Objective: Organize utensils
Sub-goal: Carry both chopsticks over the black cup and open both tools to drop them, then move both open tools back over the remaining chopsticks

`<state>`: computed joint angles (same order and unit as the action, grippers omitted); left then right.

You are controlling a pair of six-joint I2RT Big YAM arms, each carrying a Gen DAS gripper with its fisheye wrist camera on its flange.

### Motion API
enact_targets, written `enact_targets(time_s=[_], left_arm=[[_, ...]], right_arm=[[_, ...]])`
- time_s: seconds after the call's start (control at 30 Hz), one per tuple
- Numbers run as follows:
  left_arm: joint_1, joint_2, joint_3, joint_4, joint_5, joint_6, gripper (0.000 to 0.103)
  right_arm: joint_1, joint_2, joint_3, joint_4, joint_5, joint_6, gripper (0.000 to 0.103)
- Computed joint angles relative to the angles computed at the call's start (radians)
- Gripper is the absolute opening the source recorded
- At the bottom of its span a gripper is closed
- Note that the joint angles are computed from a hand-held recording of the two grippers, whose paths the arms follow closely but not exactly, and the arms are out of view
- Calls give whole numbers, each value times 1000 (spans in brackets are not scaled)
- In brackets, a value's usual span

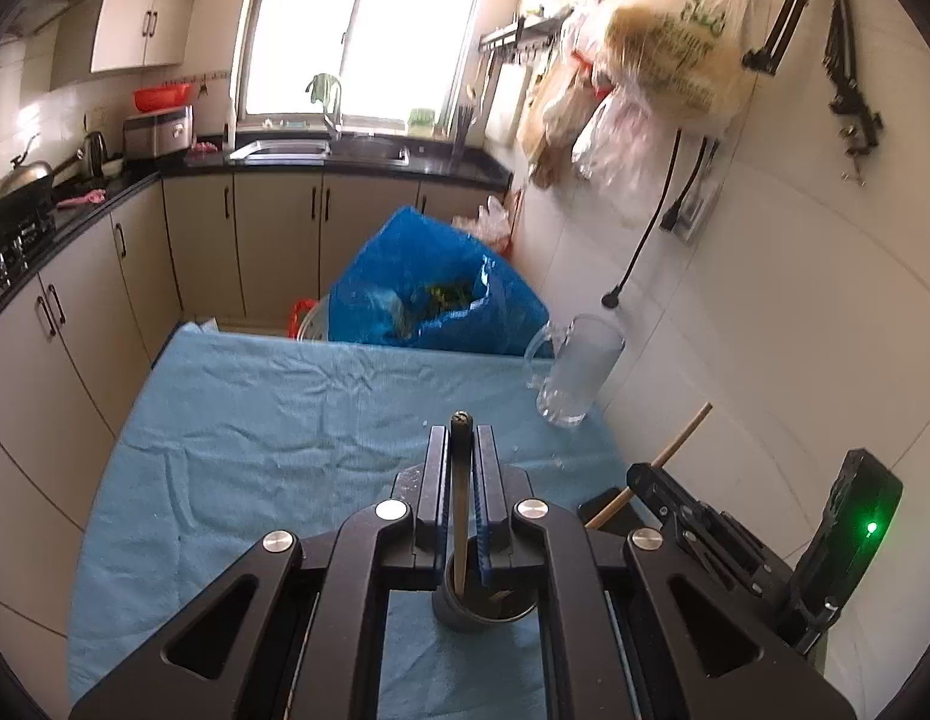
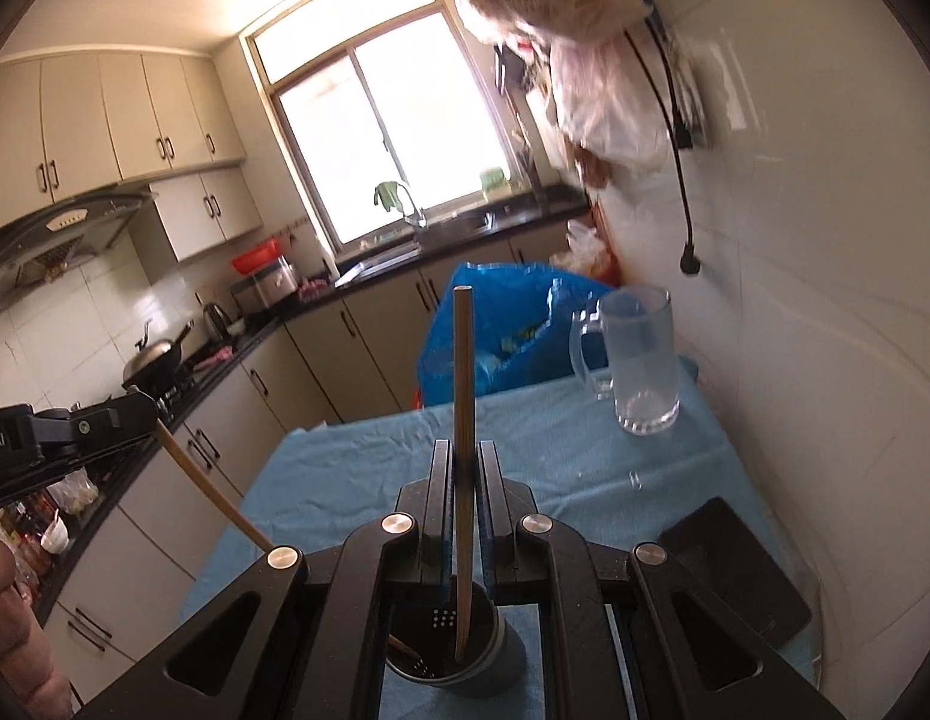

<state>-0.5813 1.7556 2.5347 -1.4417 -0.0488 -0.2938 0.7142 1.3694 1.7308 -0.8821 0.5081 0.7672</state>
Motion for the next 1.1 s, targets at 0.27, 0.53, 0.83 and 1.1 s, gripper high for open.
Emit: enact_targets(time_s=[0.27, 0.53, 0.83, 1.1], left_arm=[[10, 9, -25, -4, -1, -6, 7], [12, -31, -55, 34, -18, 3, 37], [31, -202, -263, 132, -38, 25, 44], [121, -394, -541, 179, -31, 49, 49]], right_arm=[[-23, 2, -19, 2, -54, 18, 16], [6, -33, -24, 25, 23, 12, 34], [114, -111, -47, 65, 197, -18, 40], [214, -83, -29, 59, 167, -57, 47]])
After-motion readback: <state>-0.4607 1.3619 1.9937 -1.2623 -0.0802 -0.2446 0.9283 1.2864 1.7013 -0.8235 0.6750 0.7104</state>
